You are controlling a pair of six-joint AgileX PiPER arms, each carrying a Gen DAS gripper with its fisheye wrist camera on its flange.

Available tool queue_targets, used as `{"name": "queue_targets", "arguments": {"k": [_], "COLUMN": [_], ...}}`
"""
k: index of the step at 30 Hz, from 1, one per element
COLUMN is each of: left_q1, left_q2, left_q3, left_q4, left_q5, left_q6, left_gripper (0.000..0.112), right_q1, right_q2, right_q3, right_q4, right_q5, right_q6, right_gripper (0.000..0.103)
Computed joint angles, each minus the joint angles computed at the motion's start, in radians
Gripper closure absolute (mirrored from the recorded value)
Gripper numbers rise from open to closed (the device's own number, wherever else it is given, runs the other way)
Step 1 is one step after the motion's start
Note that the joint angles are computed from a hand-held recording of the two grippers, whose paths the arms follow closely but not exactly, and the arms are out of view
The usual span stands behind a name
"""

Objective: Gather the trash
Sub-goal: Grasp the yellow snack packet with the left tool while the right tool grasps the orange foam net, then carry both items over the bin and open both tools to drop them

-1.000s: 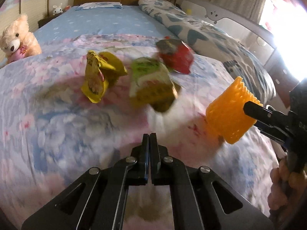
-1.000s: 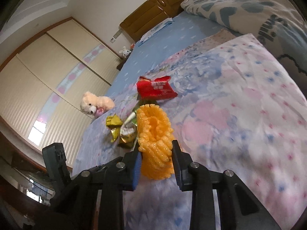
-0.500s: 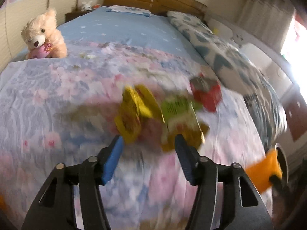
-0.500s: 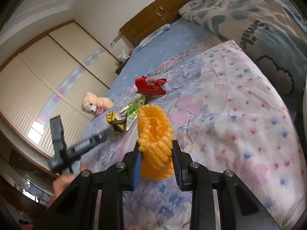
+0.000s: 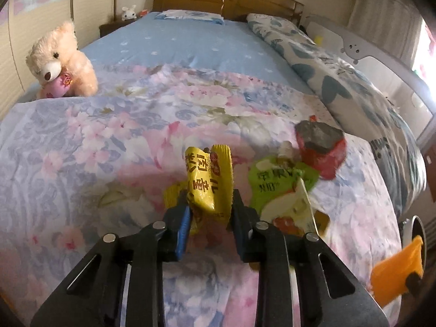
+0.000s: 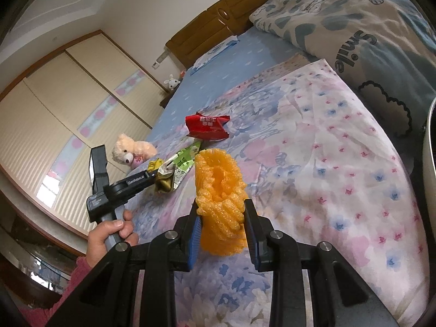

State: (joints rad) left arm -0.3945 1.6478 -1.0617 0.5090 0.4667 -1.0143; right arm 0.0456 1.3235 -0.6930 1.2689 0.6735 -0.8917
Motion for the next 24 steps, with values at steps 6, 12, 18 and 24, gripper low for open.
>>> {"name": "queue_targets", "arguments": {"k": [6, 12, 18, 24], "left_q1": [-0.113, -0.307, -0.495, -0.599], "left_q2": [-0.158, -0.262, -0.236, -0.137], "left_q3": [0.131, 0.207, 0.171, 0.045], "left_q4": [0.096, 0.156, 0.193, 0.172], "left_q5": [0.025, 0.076, 0.122, 0.144], "left_q6": [-0.146, -0.313, -0.411, -0.363], "left_gripper": [0.089, 0.089, 0.089, 0.089], "right_q1": [-0.037, -0.080, -0.201, -0.417], "right_q2": [-0.051, -0.117, -0.188, -0.247], "right_q3": [0.027, 0.062, 0.101, 0.121], "right_q4": [-0.029, -0.091, -0.137, -0.160], "right_q5": [0.013, 0.014, 0.086, 0.224], "right_q6": [-0.001, 0.003, -0.019, -0.076], "right_gripper": [0.074, 0.074, 0.074, 0.074]}}
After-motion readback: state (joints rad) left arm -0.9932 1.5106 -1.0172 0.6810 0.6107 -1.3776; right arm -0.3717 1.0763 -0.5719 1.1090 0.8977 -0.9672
